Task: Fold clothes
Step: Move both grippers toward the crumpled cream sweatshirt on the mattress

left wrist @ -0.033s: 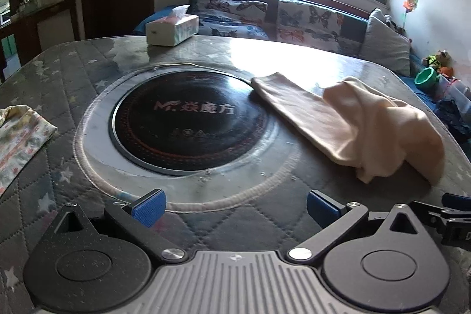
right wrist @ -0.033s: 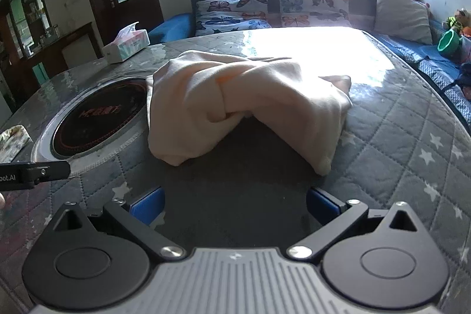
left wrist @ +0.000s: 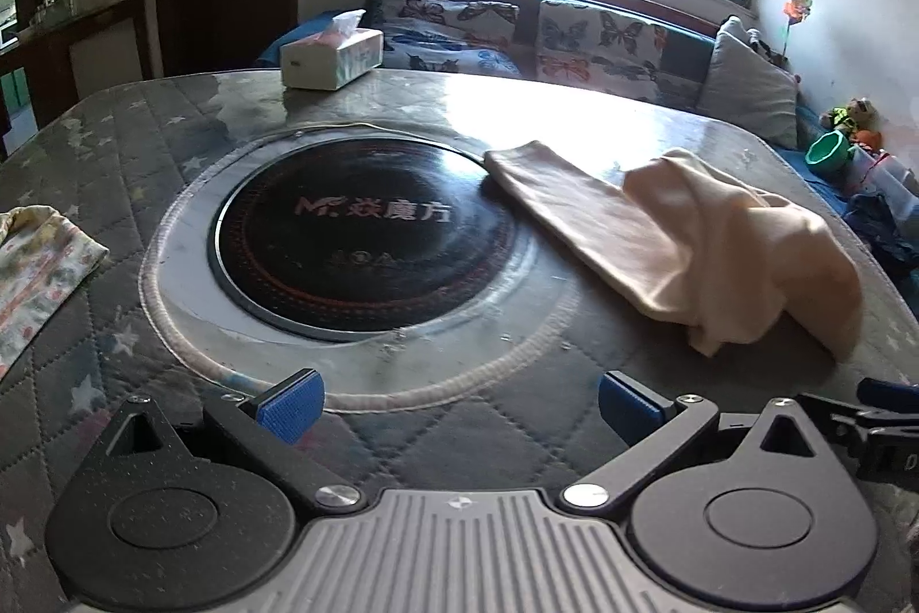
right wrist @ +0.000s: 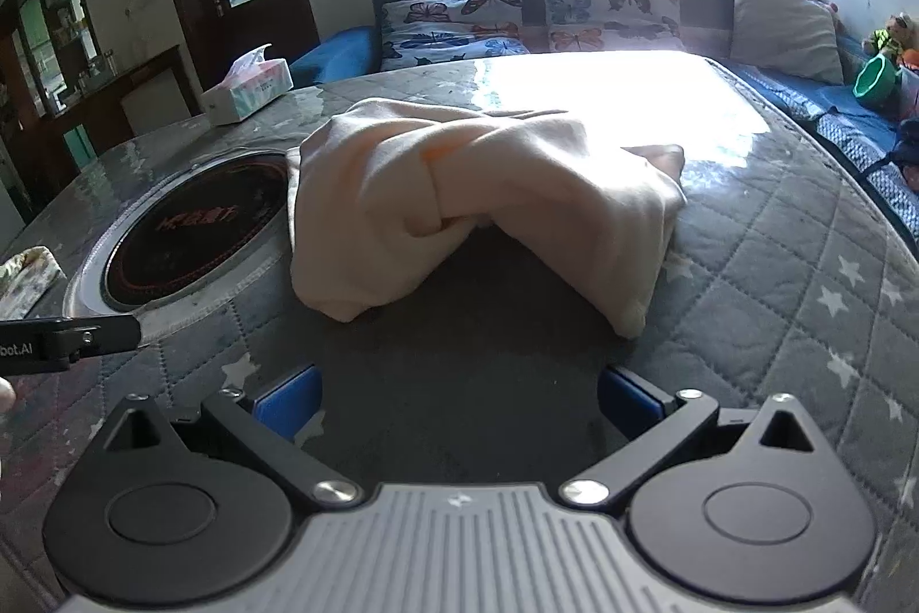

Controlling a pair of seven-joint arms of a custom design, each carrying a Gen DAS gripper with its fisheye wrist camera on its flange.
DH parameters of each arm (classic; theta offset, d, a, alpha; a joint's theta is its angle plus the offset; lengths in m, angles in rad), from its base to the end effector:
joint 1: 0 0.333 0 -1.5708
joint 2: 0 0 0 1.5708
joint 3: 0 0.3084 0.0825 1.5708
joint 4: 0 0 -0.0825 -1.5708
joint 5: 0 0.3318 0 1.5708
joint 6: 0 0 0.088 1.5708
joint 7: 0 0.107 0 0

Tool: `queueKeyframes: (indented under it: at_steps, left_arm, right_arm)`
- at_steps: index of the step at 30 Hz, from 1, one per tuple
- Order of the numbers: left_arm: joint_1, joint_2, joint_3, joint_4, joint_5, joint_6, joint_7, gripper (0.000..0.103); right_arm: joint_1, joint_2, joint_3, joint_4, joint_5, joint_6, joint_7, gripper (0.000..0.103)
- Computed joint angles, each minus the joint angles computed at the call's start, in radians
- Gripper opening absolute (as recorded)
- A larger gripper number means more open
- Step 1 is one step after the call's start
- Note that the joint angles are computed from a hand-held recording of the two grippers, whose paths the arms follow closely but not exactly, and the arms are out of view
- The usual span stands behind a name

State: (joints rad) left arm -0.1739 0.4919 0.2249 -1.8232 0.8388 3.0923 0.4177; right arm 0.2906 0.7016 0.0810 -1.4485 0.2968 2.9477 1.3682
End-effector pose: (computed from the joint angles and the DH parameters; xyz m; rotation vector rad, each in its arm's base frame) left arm 0.6386 -0.0494 0.3671 -1.9827 1.4459 -0.7337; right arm 0.6846 0.2282 0.3886 -1.8818 1.4387 -0.4335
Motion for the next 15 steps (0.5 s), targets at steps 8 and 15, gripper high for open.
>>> queueKeyframes:
  at_steps: [8, 15]
  left_arm:
    - [0.026, -0.036, -0.081, -0.037, -0.025, -0.025, 0.015, 0.103]
    - [0.045, -0.05, -0.141, -0.057, -0.112, -0.048, 0.112, 0.103]
  right_arm:
    - [0.01, -0.045, -0.014, -0.069, -0.003, 0.036, 0.004, 0.103]
    - [0.006, -0.081, -0.026, -0.116, 0.0, 0.021, 0.03, 0.103]
